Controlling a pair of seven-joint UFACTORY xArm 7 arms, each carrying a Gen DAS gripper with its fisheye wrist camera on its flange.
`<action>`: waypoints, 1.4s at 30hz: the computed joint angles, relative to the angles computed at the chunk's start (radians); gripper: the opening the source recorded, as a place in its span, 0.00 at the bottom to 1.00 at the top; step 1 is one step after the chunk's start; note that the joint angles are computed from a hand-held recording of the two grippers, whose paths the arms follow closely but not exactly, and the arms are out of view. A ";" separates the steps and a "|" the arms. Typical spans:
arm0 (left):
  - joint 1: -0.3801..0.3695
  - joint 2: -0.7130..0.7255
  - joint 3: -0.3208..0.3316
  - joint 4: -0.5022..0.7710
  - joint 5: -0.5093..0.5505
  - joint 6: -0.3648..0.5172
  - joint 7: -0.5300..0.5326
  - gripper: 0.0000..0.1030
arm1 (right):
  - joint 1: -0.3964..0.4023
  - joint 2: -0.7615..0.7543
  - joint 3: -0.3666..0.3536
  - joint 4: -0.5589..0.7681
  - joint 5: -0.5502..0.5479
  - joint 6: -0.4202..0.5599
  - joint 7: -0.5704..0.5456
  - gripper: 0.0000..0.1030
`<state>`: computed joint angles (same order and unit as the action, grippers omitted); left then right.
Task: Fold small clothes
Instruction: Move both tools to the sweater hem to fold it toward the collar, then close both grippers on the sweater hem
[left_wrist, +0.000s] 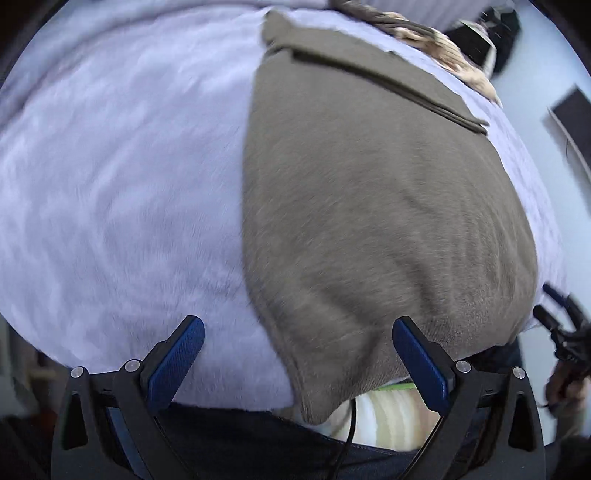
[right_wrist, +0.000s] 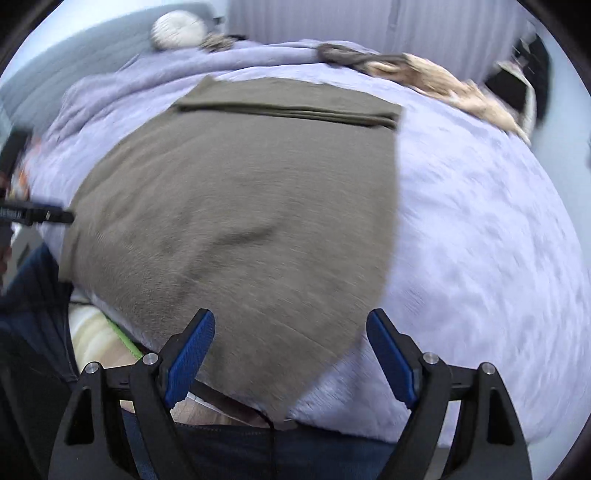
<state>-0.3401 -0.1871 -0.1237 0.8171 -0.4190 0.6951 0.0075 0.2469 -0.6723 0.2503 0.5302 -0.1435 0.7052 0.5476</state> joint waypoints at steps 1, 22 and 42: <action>-0.003 0.005 0.014 -0.006 -0.044 0.007 0.022 0.99 | 0.000 -0.023 -0.016 -0.021 0.018 -0.001 0.012 0.84; 0.013 0.087 0.002 0.053 -0.260 0.015 0.163 0.60 | 0.174 -0.032 -0.229 -0.221 0.400 -0.352 -0.158 0.53; 0.053 0.025 0.032 0.028 -0.385 0.056 0.258 0.11 | 0.241 0.000 -0.265 -0.181 0.507 -0.329 -0.256 0.11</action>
<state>-0.2875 -0.1622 -0.0913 0.8454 -0.8038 0.7510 0.2655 0.4875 -0.6718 -0.0144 0.3489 0.3631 0.3758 0.2914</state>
